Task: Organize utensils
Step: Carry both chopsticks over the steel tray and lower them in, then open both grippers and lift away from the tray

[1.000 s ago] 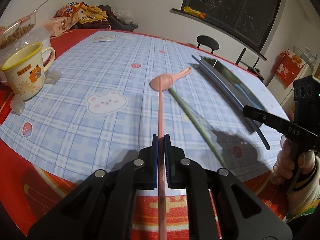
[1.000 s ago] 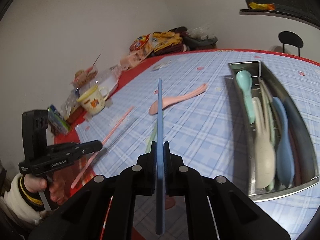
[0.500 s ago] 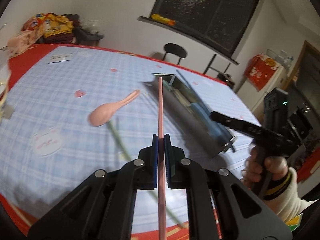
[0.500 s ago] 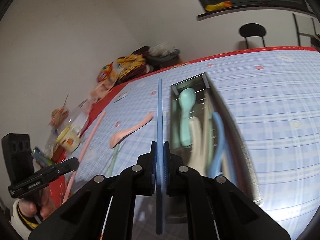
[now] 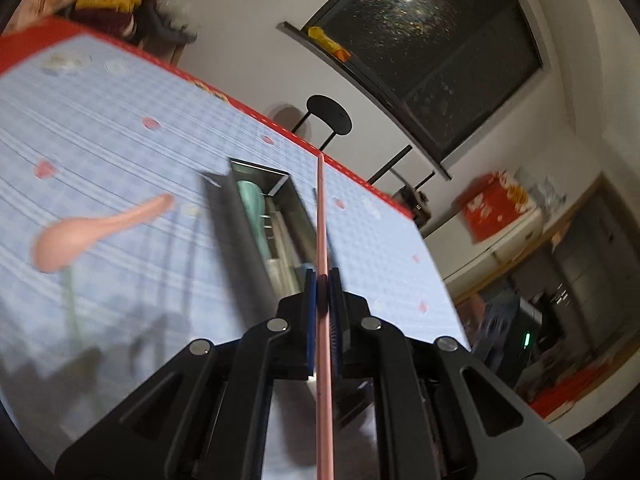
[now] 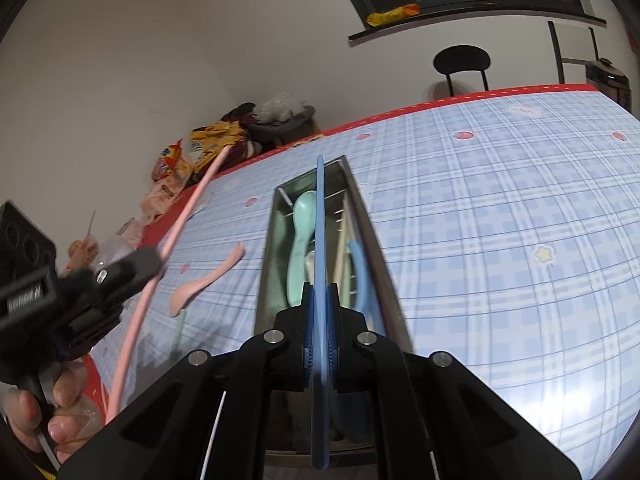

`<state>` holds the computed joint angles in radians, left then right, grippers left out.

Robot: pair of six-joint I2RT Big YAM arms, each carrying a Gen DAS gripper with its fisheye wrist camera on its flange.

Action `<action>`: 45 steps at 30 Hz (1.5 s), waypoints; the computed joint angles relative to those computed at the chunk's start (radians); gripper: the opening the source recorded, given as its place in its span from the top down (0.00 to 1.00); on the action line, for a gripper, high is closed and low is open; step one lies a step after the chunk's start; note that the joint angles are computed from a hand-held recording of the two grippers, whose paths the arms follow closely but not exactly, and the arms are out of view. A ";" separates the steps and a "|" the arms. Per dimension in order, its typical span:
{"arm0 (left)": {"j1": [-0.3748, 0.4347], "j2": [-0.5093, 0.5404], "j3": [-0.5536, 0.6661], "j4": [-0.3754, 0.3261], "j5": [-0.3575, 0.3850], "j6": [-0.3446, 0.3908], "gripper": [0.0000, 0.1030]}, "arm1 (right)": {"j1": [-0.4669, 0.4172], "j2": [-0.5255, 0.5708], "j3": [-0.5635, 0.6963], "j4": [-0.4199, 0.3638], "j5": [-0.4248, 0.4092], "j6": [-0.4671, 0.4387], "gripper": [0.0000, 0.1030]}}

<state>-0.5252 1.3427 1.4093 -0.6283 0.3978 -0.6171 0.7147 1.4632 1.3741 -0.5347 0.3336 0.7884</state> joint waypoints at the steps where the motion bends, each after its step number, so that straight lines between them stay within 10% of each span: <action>1: -0.010 0.018 0.010 0.017 -0.005 -0.027 0.90 | -0.001 0.001 0.002 -0.003 0.005 0.003 0.93; 11: -0.054 0.130 0.037 0.115 -0.048 -0.239 0.90 | -0.012 0.005 0.010 -0.030 -0.001 0.000 0.93; 24: -0.074 0.181 0.082 0.053 -0.108 -0.213 0.91 | -0.007 0.027 0.028 -0.045 -0.004 -0.015 0.94; 30: -0.075 0.167 0.098 0.037 -0.134 -0.128 0.75 | 0.000 0.013 0.024 -0.035 0.030 -0.028 0.92; 38: -0.028 0.069 0.067 -0.025 -0.273 0.066 0.17 | 0.039 0.011 0.032 -0.005 0.151 -0.111 0.12; 45: 0.052 -0.044 -0.026 -0.069 -0.372 0.224 0.06 | 0.070 0.045 0.067 -0.017 0.238 -0.170 0.06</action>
